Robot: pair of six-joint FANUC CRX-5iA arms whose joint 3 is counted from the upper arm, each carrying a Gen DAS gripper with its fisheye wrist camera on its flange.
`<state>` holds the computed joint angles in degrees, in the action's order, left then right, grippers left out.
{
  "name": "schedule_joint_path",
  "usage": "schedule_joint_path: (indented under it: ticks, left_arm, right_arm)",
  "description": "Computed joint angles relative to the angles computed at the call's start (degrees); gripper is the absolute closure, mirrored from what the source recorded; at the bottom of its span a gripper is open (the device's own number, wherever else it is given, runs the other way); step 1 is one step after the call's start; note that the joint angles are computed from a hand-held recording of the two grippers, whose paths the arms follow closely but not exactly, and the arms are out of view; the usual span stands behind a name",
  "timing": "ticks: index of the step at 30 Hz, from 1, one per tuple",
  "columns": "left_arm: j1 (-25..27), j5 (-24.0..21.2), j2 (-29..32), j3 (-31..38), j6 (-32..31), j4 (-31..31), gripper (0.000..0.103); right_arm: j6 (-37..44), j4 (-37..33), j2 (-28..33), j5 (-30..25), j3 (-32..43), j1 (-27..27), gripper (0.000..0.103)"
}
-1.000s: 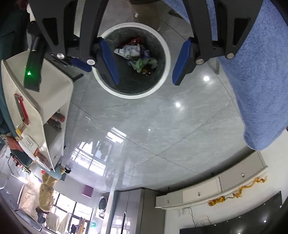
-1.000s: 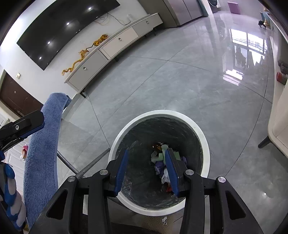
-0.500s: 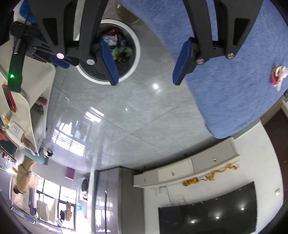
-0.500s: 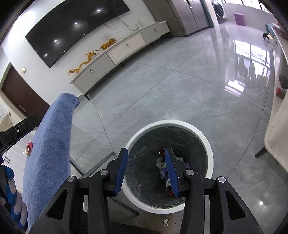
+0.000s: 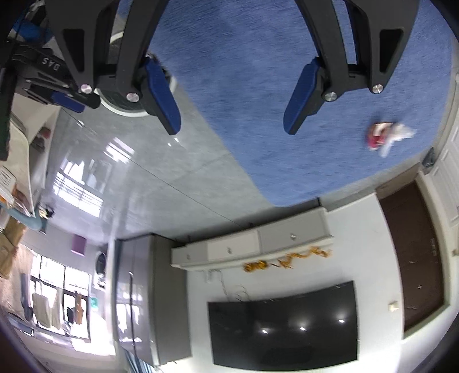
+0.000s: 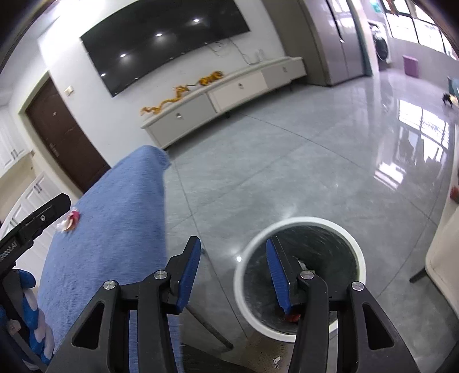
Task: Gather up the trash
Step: 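Move both open grippers back over the rug toward the last two items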
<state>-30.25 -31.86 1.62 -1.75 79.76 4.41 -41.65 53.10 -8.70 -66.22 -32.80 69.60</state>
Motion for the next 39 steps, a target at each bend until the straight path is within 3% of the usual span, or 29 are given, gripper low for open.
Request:
schedule_joint_path:
  ticks: [6, 11, 21, 25, 29, 34, 39]
  left_arm:
    - [3.0, 2.4, -5.0, -3.9, 2.8, -2.4, 0.03]
    - [5.7, 1.3, -8.6, -6.8, 4.0, -3.7, 0.03]
    - [14.5, -0.8, -11.4, -13.1, -7.0, 5.8, 0.03]
    - [19.5, -2.1, -8.2, -11.8, -10.7, 8.9, 0.03]
    - [23.1, -2.4, -3.0, -6.8, -10.2, 7.7, 0.03]
    - [27.7, -4.0, 4.8, -1.0, -17.3, 16.0, 0.03]
    - [29.2, -8.7, 12.8, 6.8, -23.1, 21.3, 0.03]
  right_arm:
    - [5.1, 1.5, 2.9, -1.3, 4.9, 0.7, 0.054]
    - [9.2, 2.3, 6.0, -0.9, 9.3, 1.3, 0.053]
    - [19.0, 2.5, 12.1, 0.3, 18.4, 1.6, 0.053]
    - [23.8, 1.4, 14.3, 2.7, 21.7, 0.1, 0.053]
    - [29.5, -0.8, 17.7, 6.8, 26.0, -3.1, 0.053]
    - [37.2, -4.6, 23.0, 12.8, 32.8, -7.7, 0.053]
    - [46.9, -10.0, 29.6, 16.4, 42.1, -11.4, 0.053]
